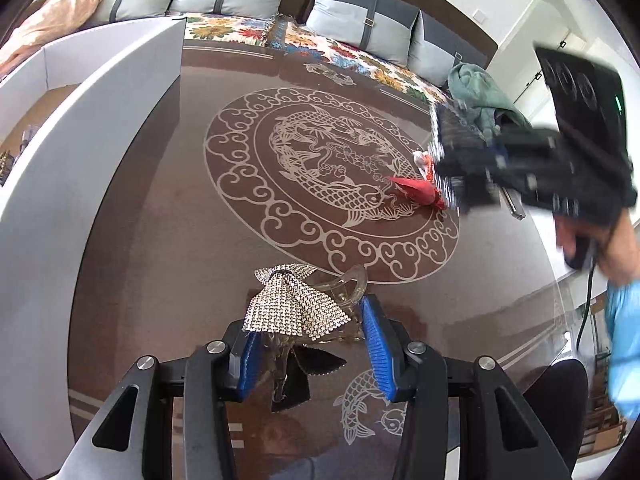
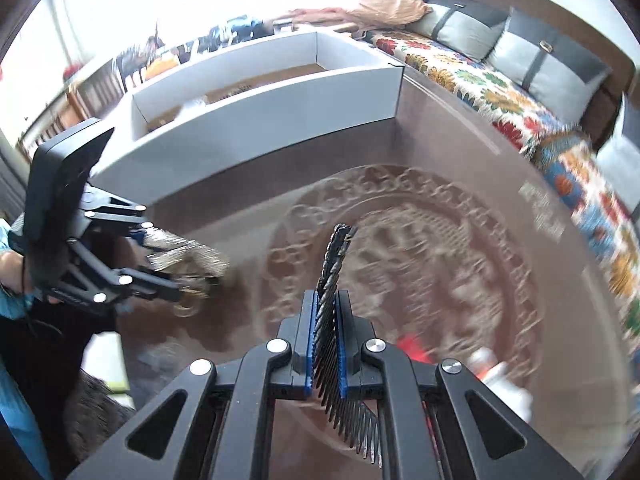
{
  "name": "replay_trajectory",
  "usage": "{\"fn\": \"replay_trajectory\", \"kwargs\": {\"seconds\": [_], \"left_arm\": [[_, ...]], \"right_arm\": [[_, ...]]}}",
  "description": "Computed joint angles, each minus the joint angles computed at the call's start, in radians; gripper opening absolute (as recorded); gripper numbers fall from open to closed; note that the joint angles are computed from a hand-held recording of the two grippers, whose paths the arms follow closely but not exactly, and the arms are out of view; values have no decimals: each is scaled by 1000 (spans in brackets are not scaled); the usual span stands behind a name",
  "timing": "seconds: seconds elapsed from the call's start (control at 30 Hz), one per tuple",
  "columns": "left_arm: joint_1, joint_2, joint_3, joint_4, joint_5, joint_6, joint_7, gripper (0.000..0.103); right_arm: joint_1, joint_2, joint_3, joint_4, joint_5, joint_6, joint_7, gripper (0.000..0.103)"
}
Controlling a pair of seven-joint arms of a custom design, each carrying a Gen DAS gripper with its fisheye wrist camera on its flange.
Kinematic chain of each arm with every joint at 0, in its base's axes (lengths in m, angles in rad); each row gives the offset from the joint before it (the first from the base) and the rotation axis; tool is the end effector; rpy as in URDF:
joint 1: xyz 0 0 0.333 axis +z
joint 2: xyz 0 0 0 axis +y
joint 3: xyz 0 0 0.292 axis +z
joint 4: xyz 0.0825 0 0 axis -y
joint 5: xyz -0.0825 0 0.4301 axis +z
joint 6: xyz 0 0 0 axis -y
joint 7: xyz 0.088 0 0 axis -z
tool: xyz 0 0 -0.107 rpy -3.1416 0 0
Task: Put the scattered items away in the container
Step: 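Lift the bow clip and comb and carry them over the white container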
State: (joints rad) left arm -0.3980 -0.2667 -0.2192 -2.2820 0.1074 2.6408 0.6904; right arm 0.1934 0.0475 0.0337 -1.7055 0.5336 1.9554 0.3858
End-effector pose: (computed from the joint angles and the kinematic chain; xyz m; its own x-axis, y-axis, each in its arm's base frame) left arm 0.4535 -0.3309 0.4868 0.0729 -0.9370 0.3416 -0.8430 -0.2409 -0.4810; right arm 0.6196 0.1773 0.5459 0.9547 -0.2933 -0.0503 -0.2757 -0.8078 -0.5210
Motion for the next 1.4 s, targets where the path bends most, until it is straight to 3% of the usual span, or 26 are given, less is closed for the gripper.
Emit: {"fn": "replay_trajectory", "kwargs": {"seconds": [0.13,0.33,0.63,0.97,1.17,1.4], "left_arm": [[1,-19,-7,-1,12,-12,-15,46],[-1,-10,-30,48,60,-54,-43,46],[-30,33,-62,126,88,-109,-50,45],[-34,4,-59,119,100,-77,-73,45],[8,-158,-11,39,132,-96,-72,45],[119,-364,81,-41,189,-229,-6,45]], "right_arm": [[-8,-93,-11,-151,72,53,25,8],[-18,-174,-31,-247,158,40,114,8],[-33,-279,-50,-361,142,57,187,8],[-54,-357,-59,-446,89,54,236,8],[2,-302,-29,-336,134,57,241,8],[107,-39,51,52,204,74,299,8]]}}
